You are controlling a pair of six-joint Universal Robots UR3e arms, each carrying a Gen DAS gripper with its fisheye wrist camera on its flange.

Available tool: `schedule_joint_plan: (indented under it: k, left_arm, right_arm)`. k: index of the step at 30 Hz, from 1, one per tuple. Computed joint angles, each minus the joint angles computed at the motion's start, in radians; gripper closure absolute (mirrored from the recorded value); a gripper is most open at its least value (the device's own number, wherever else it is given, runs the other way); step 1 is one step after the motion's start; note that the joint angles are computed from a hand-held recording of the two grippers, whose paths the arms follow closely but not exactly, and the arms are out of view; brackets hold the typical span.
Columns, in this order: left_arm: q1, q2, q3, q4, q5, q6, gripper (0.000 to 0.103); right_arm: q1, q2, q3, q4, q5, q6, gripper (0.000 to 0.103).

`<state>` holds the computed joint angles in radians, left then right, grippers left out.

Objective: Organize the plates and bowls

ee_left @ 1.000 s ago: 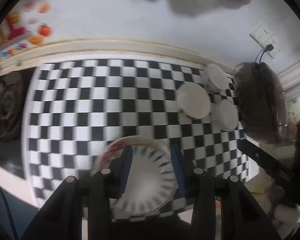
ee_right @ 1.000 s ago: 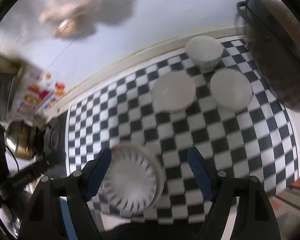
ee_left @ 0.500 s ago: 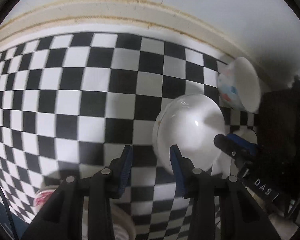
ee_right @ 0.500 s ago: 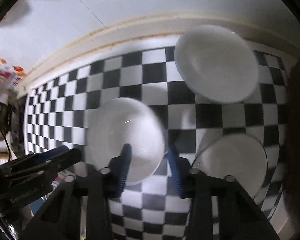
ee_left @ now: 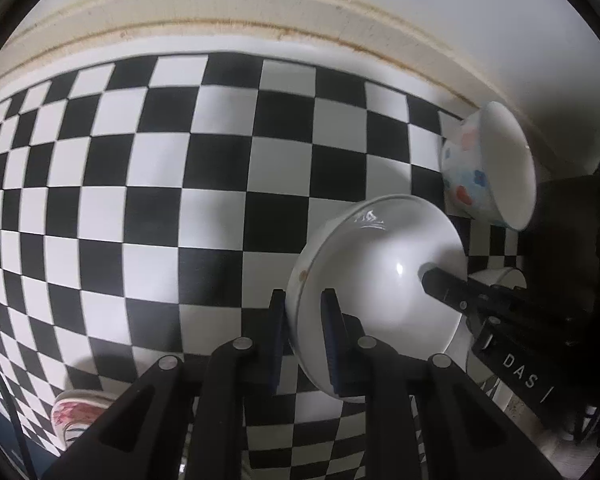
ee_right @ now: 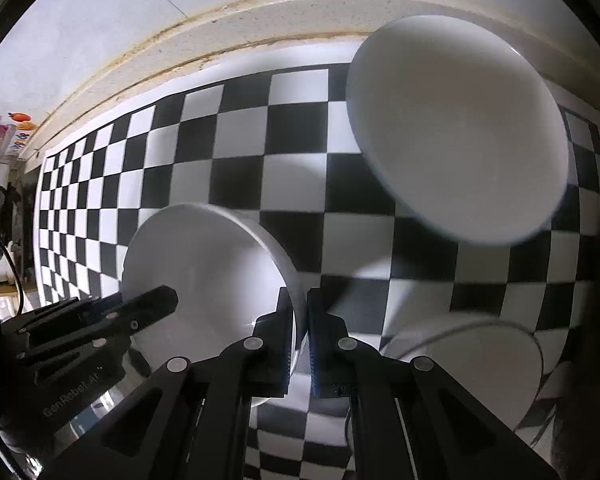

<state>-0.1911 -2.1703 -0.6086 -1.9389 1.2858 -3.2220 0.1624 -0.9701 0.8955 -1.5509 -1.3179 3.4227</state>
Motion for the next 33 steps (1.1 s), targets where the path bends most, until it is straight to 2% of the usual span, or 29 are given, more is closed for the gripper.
schedule_joint_plan:
  k: [4,9,13,19,26,33]
  left_arm:
    - [0.006,0.070,0.010,-0.048,0.002,0.032,0.088]
    - [0.009,0.205,-0.044,-0.109,-0.008,0.075,0.088]
    - [0.011,0.370,-0.219,-0.117,-0.030,0.113,0.088]
    - [-0.019,0.543,-0.496,-0.072,-0.041,0.138,0.088]
    - [-0.091,0.612,-0.699,0.006,-0.014,0.107,0.088]
    - [-0.161,0.576,-0.755,0.074,0.007,0.069,0.088]
  right_arm:
    - [0.006,-0.085,0.068,-0.018,-0.002,0.008,0.095]
    - [0.031,-0.269,0.196,-0.026,-0.002,0.045,0.095]
    - [0.120,-0.422,0.297,-0.022,-0.039,0.135,0.095]
    - [0.203,-0.672,0.572,-0.045,-0.048,0.247,0.095]
    - [0.219,-0.828,0.838,-0.121,-0.022,0.305,0.095]
    - [0.242,-0.869,0.992,-0.204,0.000,0.350,0.095]
